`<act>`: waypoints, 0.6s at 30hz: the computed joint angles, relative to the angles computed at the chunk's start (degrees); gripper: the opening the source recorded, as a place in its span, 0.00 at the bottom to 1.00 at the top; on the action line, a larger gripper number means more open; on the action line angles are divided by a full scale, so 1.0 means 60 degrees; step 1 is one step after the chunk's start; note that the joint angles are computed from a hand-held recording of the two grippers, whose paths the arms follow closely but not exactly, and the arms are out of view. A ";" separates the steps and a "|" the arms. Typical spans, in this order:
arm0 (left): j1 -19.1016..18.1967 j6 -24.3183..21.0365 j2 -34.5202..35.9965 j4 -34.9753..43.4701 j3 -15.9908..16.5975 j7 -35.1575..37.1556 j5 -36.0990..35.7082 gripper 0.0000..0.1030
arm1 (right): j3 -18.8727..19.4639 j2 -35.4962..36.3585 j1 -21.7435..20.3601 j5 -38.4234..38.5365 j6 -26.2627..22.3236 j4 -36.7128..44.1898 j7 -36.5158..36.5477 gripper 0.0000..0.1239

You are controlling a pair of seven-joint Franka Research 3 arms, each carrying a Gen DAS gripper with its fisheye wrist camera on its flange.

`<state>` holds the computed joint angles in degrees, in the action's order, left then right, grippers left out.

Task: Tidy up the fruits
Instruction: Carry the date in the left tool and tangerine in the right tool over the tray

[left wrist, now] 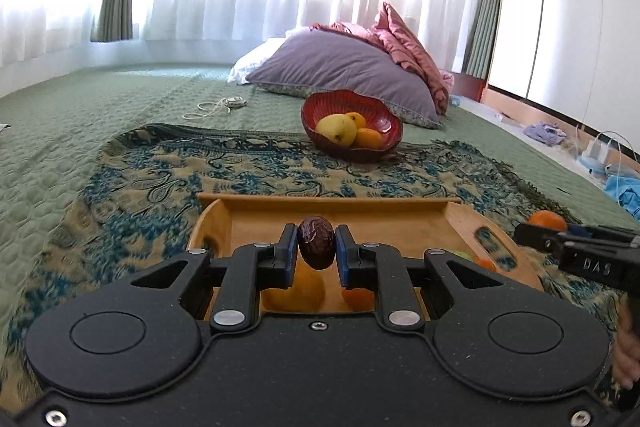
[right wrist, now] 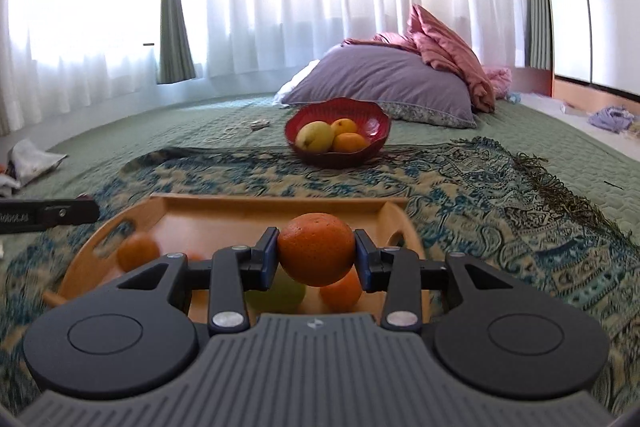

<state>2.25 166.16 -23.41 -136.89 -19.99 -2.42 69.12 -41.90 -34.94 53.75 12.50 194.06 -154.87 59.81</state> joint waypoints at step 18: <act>-0.0935 -0.0628 0.3463 0.2410 0.1549 0.4333 -0.4089 0.18 | -0.2874 0.3762 0.2920 0.3375 -0.3041 0.3925 -0.1000 0.36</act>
<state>-3.36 162.39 -2.63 -122.43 -10.70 23.58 44.59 -59.14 -12.37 71.27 32.75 175.82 -131.32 53.80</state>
